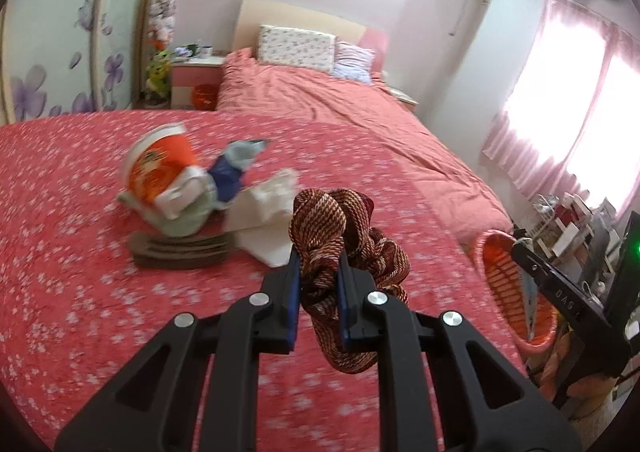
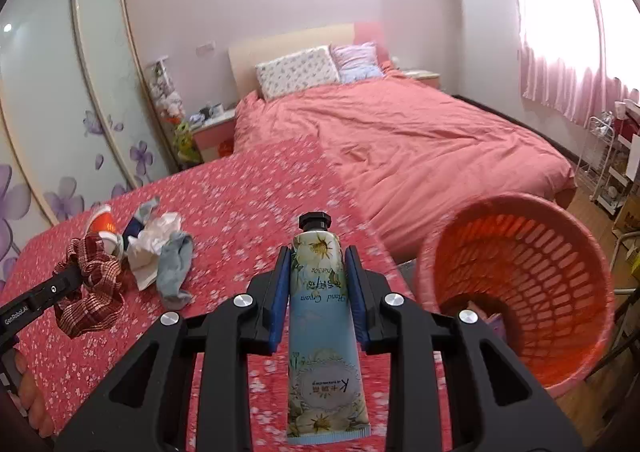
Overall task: Collect trash
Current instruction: 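Lift the plaid cloth and cream tube and turn toward the orange basket, then open both tools over the orange basket to drop cloth and tube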
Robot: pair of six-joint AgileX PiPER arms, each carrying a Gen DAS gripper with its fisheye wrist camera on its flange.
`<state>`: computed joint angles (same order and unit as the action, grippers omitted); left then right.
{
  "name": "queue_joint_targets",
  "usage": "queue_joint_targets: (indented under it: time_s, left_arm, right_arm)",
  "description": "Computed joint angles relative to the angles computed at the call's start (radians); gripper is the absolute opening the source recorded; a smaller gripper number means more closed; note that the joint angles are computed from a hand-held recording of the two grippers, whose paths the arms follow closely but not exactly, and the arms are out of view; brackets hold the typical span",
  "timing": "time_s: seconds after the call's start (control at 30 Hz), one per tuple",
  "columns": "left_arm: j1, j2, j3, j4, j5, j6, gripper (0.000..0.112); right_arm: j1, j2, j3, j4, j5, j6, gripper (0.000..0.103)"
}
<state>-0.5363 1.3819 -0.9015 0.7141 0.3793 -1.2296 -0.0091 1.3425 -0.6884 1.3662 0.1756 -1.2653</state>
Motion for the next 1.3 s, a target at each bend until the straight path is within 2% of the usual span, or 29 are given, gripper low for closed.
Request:
queue_joint_targets:
  time_s: [0.37,0.7,0.9,1.3]
  left_arm:
    - [-0.191,0.173,-0.267,0.005,0.071,0.025,0.016]
    - [-0.292,0.383,-0.543,-0.092,0.105,0.151,0.016]
    - [-0.324,0.527,-0.742,-0.212,0.139,0.288,0.016]
    - [-0.352,0.827,-1.162,-0.414,0.268,0.537,0.016]
  right_arm:
    - [-0.237,-0.06,0.03,0.179,0.126,-0.211,0.028]
    - [-0.468,-0.043,0.008,0.234,0.26,-0.293,0.028]
    - [-0.535,-0.001,-0.008,0.287,0.279,-0.351,0.028]
    - [-0.654,0.128,-0.067,0.33,0.355,-0.386,0.028]
